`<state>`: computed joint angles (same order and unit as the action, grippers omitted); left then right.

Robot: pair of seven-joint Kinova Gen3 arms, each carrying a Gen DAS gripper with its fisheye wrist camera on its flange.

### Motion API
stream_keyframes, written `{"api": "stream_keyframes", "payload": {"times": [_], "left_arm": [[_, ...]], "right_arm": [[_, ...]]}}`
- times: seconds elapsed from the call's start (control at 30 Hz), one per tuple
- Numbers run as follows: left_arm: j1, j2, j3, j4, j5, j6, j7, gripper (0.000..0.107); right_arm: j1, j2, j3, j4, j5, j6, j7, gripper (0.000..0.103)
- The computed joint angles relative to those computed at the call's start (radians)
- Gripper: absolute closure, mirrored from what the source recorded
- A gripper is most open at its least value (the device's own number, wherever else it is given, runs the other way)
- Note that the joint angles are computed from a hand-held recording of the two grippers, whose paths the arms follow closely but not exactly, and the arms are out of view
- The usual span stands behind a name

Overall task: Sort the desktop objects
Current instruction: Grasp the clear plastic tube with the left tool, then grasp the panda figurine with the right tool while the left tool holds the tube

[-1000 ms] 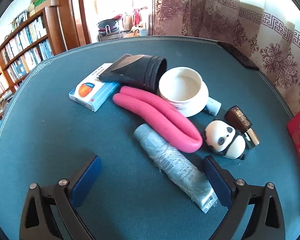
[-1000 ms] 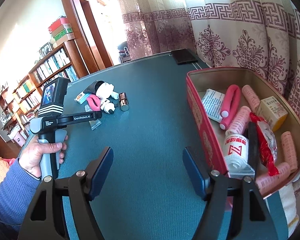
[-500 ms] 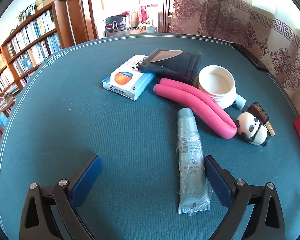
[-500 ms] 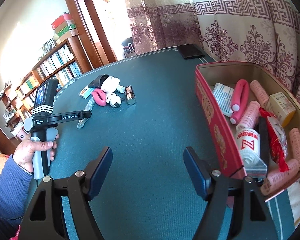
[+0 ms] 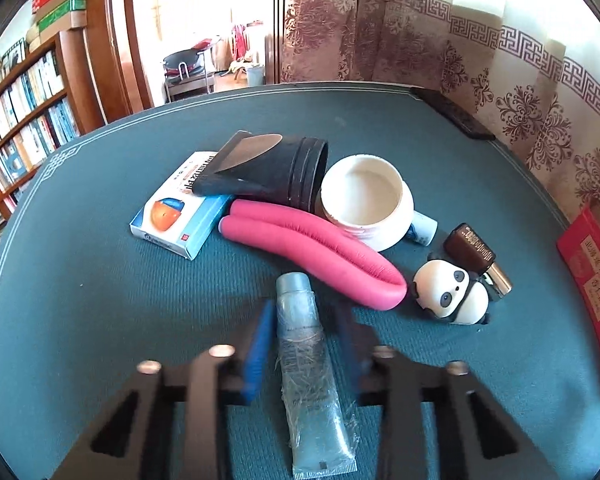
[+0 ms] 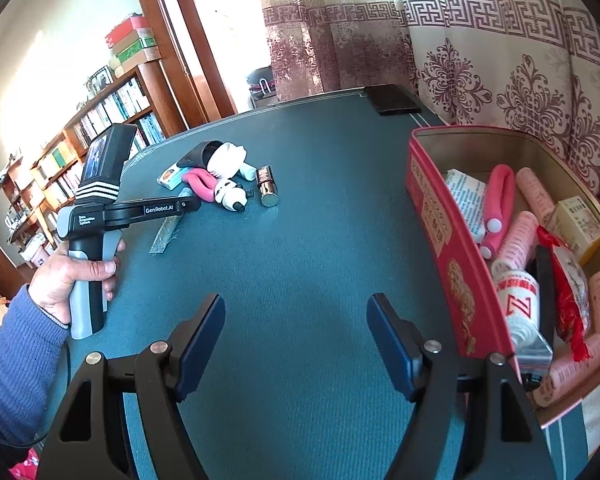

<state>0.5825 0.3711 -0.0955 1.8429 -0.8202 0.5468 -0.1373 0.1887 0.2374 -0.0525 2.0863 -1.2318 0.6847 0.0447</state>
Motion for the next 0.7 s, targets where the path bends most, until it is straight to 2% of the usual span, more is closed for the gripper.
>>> {"api": "stream_keyframes", "payload": {"times": [0.1, 0.27, 0.43, 0.53, 0.67, 0.7], "left_arm": [[0.002, -0.040, -0.024, 0.069, -0.022, -0.088, 0.078, 0.084], [0.054, -0.091, -0.046, 0.144, -0.120, -0.091, 0.222, 0.084], [0.064, -0.139, -0.015, 0.200, -0.224, -0.069, 0.345, 0.084], [0.039, -0.151, 0.018, 0.218, -0.250, -0.076, 0.371, 0.084], [-0.017, -0.140, 0.060, 0.224, -0.253, -0.107, 0.390, 0.084], [-0.027, -0.132, 0.065, 0.219, -0.250, -0.120, 0.390, 0.080]], "right_arm": [[-0.022, 0.008, -0.013, -0.012, 0.000, -0.017, 0.001, 0.026], [-0.070, 0.035, -0.047, -0.050, 0.014, -0.061, -0.021, 0.026], [-0.108, 0.068, -0.095, -0.105, 0.030, -0.101, -0.049, 0.026], [-0.137, 0.095, -0.131, -0.142, 0.040, -0.145, -0.059, 0.027], [-0.183, 0.135, -0.181, -0.202, 0.093, -0.211, -0.092, 0.036], [-0.194, 0.147, -0.194, -0.218, 0.113, -0.228, -0.101, 0.039]]}}
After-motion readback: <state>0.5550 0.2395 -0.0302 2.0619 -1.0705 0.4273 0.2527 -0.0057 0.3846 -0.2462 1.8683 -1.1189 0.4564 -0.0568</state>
